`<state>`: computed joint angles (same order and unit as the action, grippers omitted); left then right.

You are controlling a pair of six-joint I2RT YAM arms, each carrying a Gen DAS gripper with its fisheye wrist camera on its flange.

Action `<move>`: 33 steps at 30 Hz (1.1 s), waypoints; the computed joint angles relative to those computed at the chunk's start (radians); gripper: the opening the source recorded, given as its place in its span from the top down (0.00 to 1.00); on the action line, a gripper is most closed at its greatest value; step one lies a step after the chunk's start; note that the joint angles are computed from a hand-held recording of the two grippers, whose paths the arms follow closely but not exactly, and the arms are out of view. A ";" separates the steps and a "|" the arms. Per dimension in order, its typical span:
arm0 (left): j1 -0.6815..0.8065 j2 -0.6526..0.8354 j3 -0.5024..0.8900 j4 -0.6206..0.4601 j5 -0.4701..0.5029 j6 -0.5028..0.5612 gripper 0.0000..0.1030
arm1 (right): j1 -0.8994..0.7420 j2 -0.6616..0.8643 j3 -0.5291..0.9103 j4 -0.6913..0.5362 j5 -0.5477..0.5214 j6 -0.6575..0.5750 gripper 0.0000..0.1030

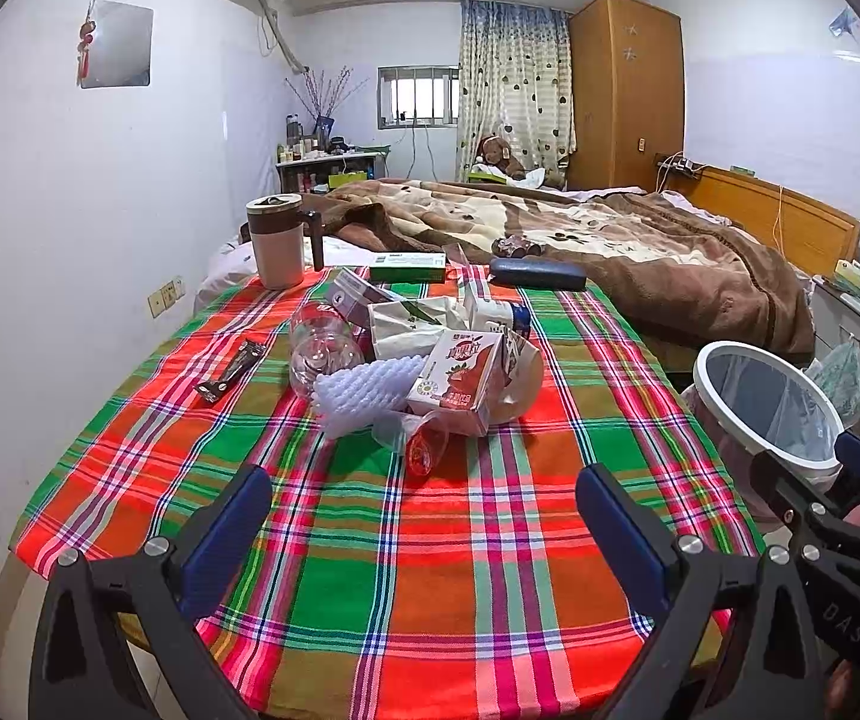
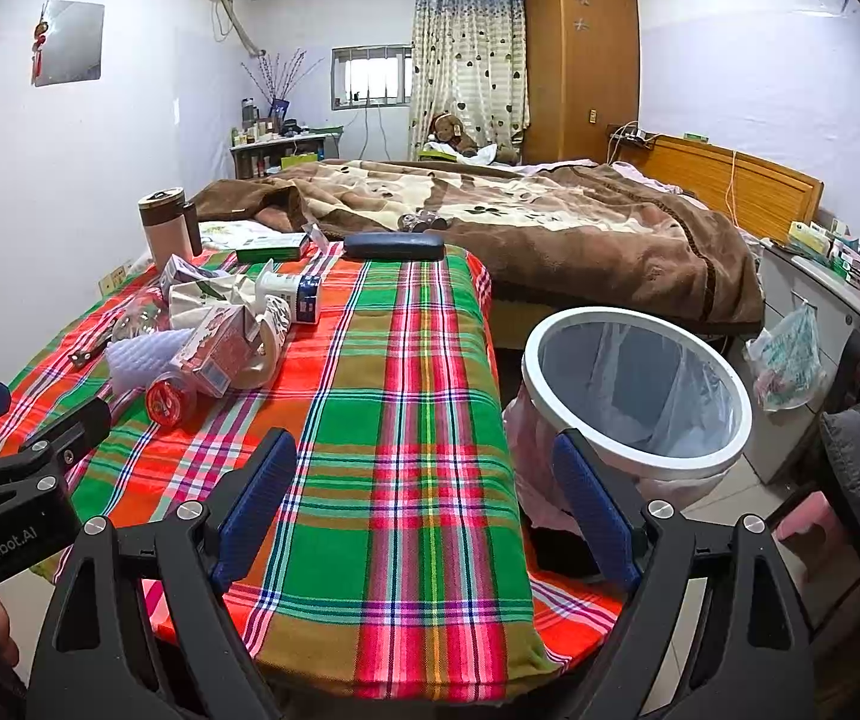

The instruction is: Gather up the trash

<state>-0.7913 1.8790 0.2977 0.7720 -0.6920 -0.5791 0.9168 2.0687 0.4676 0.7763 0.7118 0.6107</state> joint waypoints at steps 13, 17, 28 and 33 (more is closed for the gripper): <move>0.034 0.038 0.011 0.035 0.029 0.023 0.00 | -0.009 0.015 0.018 -0.010 -0.010 -0.003 0.14; 0.111 0.062 -0.002 0.107 0.102 0.079 0.00 | -0.029 0.029 0.041 0.000 -0.037 -0.034 0.14; 0.493 0.134 0.033 0.144 0.346 0.279 0.05 | -0.139 0.168 0.257 0.019 -0.313 -0.165 0.14; 0.638 0.183 0.075 0.147 0.463 0.366 0.07 | -0.153 0.218 0.401 -0.096 -0.408 -0.181 0.14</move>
<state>-0.1533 2.0621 0.3722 0.9187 -0.2291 -0.2130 0.7635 2.2870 0.8682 0.6802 0.3037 0.4292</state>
